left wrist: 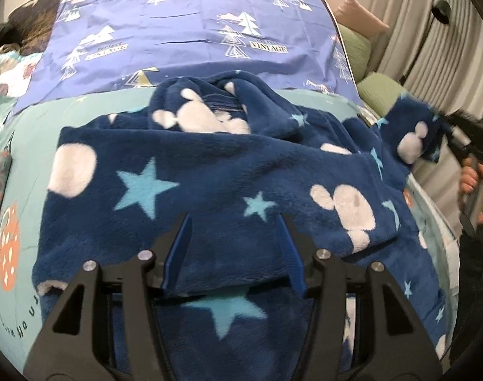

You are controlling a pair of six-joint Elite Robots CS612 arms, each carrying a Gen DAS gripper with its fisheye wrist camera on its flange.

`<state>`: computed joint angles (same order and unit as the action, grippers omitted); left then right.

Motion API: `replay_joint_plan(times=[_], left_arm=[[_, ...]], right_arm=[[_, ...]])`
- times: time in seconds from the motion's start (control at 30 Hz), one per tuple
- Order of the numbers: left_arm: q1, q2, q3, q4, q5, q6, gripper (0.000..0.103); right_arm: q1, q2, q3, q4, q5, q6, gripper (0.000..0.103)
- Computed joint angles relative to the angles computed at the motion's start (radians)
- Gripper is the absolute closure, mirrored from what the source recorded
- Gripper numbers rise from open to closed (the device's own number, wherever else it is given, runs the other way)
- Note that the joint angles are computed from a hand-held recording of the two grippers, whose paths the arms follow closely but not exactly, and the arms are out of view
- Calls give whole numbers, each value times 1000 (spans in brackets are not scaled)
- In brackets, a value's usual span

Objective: Fold small clothes

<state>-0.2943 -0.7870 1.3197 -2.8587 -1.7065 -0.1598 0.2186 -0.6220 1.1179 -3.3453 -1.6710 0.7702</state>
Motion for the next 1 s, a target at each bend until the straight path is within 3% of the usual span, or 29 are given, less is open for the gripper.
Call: replay_joint_plan(times=[0.1,0.17,0.23,0.3,0.33,0.37,0.47,0.53,0.6,0.67,0.77,0.9,1.0], left_arm=[[9,-8,18,-25,3,-32,46],[18,-14,32,-38,6,-63,46],[26,-17,43,-47,4,-86,46],[36,-23,58,-45,-4,-111,46],[39,-26,64,-42,-8,-116,46],[43,-28,69,-40,-10,-119,46],[50,-34,86,-55,-21,-120,45],[53,-36,90,-65,-37,-121,42],[53,-35,89,-74,-47,-119,39],[55,-30,82,-76,-77,-118,38],[68,-21,73,-50,-199,-156,35],[79,-17,88,-49,-346,-177,30],[80,-7,71,-30,-380,-199,30]], right_arm=[[69,16,-82,42,42,-253,92],[105,37,-132,90,101,-368,90],[136,65,-186,194,186,-458,87],[157,95,-239,386,317,-538,81],[162,103,-254,449,346,-563,79],[173,110,-266,536,359,-613,79],[210,108,-256,687,260,-777,78],[214,92,-218,667,230,-797,74],[209,64,-166,617,239,-762,64],[198,38,-120,558,225,-721,48],[193,10,-66,491,164,-661,46],[178,5,-57,485,126,-591,46],[170,8,-53,488,115,-541,46]])
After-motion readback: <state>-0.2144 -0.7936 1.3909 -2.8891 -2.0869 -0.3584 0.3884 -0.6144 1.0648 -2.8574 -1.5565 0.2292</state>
